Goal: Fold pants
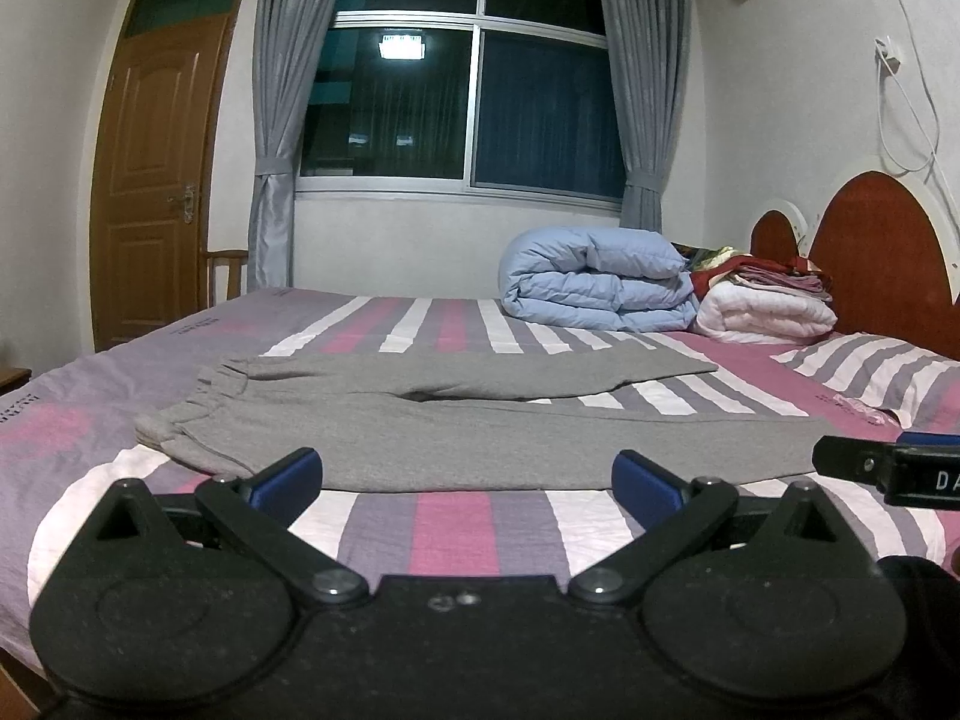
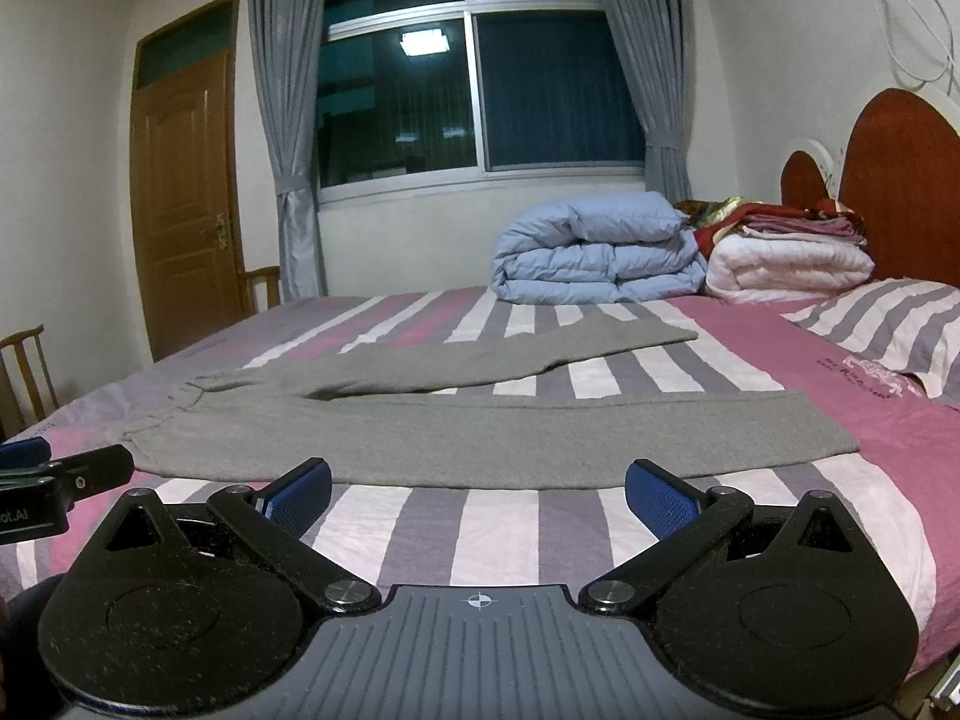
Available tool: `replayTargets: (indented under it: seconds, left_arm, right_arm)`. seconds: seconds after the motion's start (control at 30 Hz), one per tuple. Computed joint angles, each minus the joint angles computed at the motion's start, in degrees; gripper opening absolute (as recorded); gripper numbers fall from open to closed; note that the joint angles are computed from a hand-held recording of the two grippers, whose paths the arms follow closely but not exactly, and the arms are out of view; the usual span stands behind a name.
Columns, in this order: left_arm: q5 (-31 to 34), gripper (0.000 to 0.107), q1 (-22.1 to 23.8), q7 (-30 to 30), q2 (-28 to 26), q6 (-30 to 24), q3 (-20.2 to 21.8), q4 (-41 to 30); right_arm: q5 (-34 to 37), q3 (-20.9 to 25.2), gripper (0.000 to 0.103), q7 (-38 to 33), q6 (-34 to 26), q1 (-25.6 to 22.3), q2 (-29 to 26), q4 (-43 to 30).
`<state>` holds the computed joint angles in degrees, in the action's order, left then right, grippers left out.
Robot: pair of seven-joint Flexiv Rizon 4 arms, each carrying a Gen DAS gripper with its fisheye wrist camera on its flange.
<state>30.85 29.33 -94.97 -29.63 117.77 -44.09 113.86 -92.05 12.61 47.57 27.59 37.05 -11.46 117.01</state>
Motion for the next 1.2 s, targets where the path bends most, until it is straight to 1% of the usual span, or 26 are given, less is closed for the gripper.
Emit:
replayTargets:
  seconds: [0.63,1.2]
  left_arm:
    - [0.1,0.097,-1.0,-0.5,0.3,0.4,1.3,-0.2]
    - [0.4,0.097,-0.7,-0.6,0.2,0.0,1.1,-0.3]
  right_arm:
    - [0.1,0.1,0.103,0.0,0.2,-0.2,0.2,0.1]
    - [-0.6,0.0,0.103,1.4,0.7,-0.8,0.2,1.2]
